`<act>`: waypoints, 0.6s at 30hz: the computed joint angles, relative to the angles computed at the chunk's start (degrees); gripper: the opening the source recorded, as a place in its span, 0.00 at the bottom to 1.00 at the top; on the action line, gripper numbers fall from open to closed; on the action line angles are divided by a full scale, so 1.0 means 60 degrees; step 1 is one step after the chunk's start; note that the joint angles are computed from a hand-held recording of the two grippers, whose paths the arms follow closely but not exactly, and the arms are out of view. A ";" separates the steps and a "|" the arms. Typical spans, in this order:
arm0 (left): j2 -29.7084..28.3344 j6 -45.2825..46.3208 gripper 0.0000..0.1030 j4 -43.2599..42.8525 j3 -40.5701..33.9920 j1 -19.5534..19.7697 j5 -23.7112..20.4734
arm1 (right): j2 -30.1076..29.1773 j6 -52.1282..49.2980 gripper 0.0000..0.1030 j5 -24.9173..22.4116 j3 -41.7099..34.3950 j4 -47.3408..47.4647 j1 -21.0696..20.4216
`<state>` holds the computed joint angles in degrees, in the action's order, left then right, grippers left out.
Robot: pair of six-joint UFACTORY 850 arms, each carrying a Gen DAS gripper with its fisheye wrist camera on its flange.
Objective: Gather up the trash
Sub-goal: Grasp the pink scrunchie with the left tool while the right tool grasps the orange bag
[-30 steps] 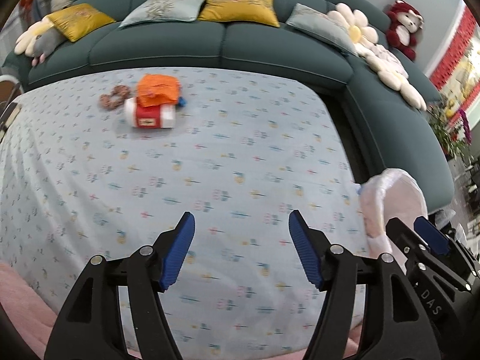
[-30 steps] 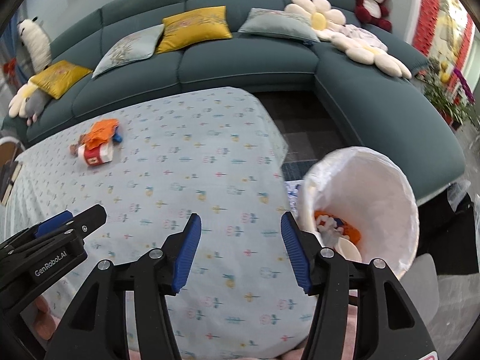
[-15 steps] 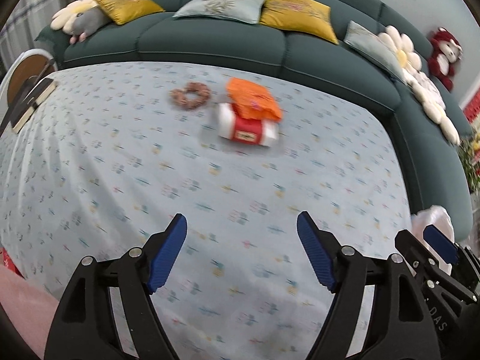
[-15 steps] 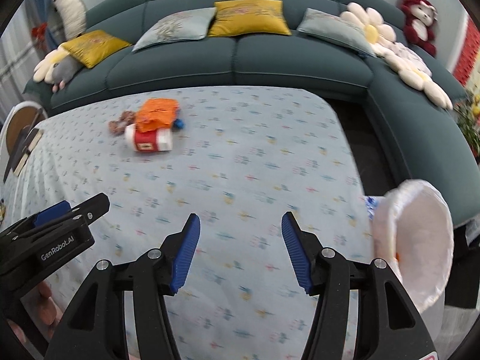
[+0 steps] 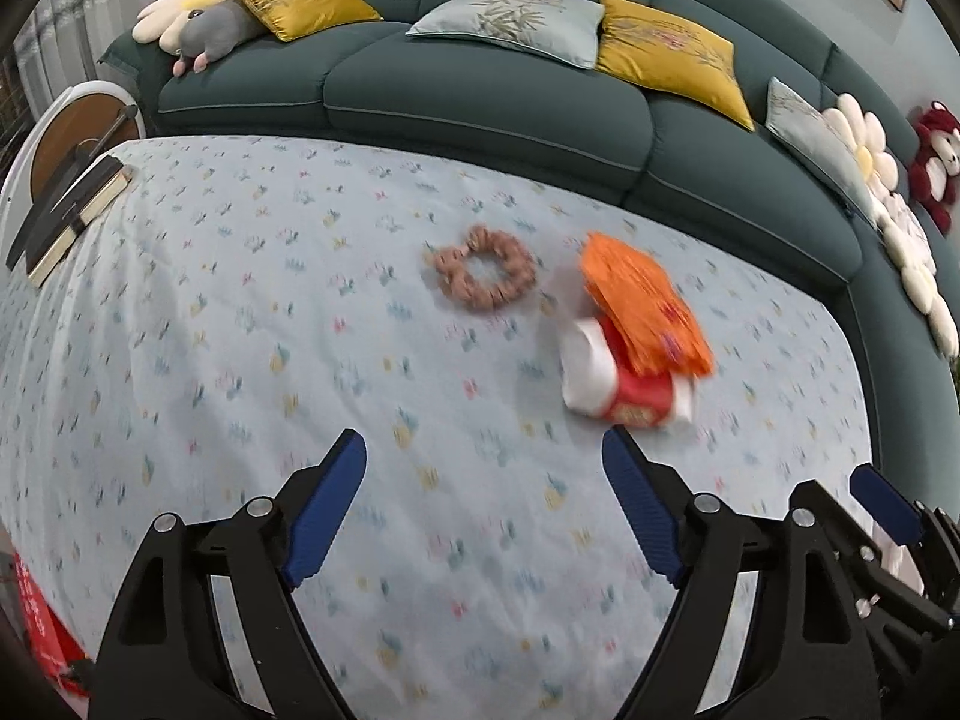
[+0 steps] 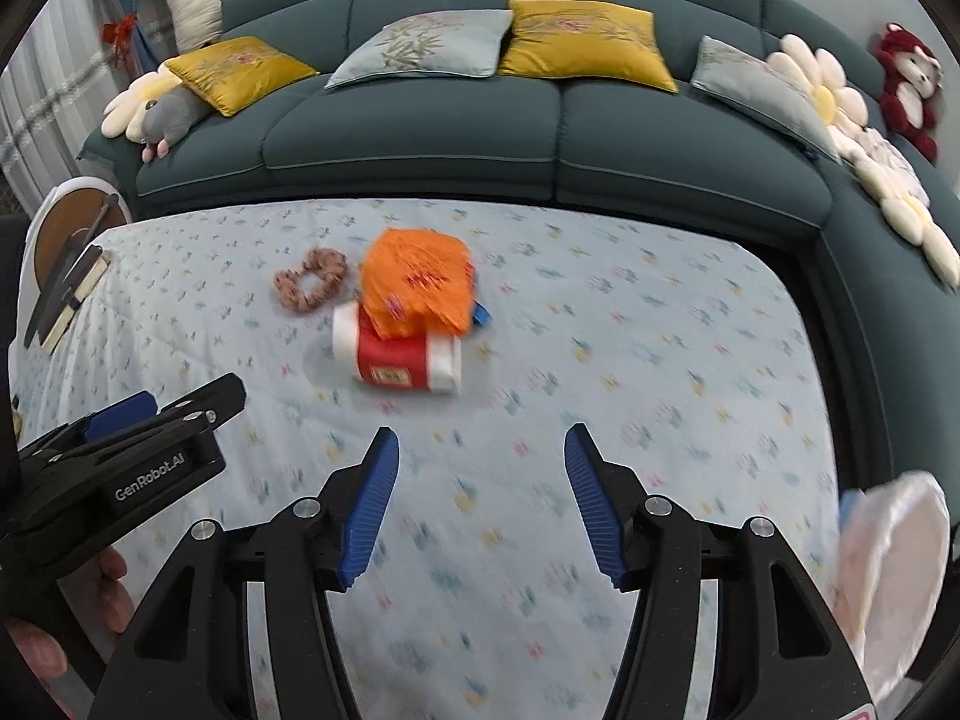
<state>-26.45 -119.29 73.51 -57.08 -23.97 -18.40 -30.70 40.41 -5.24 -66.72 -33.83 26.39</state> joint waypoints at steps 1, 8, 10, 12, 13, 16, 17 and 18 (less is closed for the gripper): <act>-0.0123 0.0122 0.75 -0.0041 -0.0136 0.0141 0.0059 | -0.0195 -0.0351 0.54 -0.0032 -0.0248 0.0337 0.0042; -0.1239 0.1485 0.75 -0.1072 -0.1366 0.1153 0.0630 | -0.1754 -0.3175 0.54 -0.0450 -0.2212 0.3132 0.0194; -0.1564 0.2087 0.75 -0.1574 -0.1736 0.1354 0.0679 | -0.2146 -0.3743 0.54 -0.0617 -0.2718 0.3778 0.0198; -0.1863 0.2570 0.75 -0.1975 -0.2059 0.1495 0.0678 | -0.2537 -0.3911 0.54 -0.0733 -0.3209 0.3952 0.0197; -0.2013 0.2857 0.75 -0.2224 -0.2222 0.1571 0.0711 | -0.2694 -0.3869 0.54 -0.0787 -0.3401 0.3892 0.0206; -0.2524 0.4213 0.73 -0.3497 -0.2773 0.1731 0.0741 | -0.3208 -0.4144 0.54 -0.1038 -0.4038 0.4145 0.0205; -0.2666 0.4515 0.72 -0.3794 -0.2915 0.1760 0.0757 | -0.3364 -0.4312 0.54 -0.1089 -0.4212 0.4308 0.0193; -0.2848 0.4973 0.71 -0.4200 -0.3102 0.1785 0.0752 | -0.3475 -0.4433 0.54 -0.1123 -0.4333 0.4414 0.0181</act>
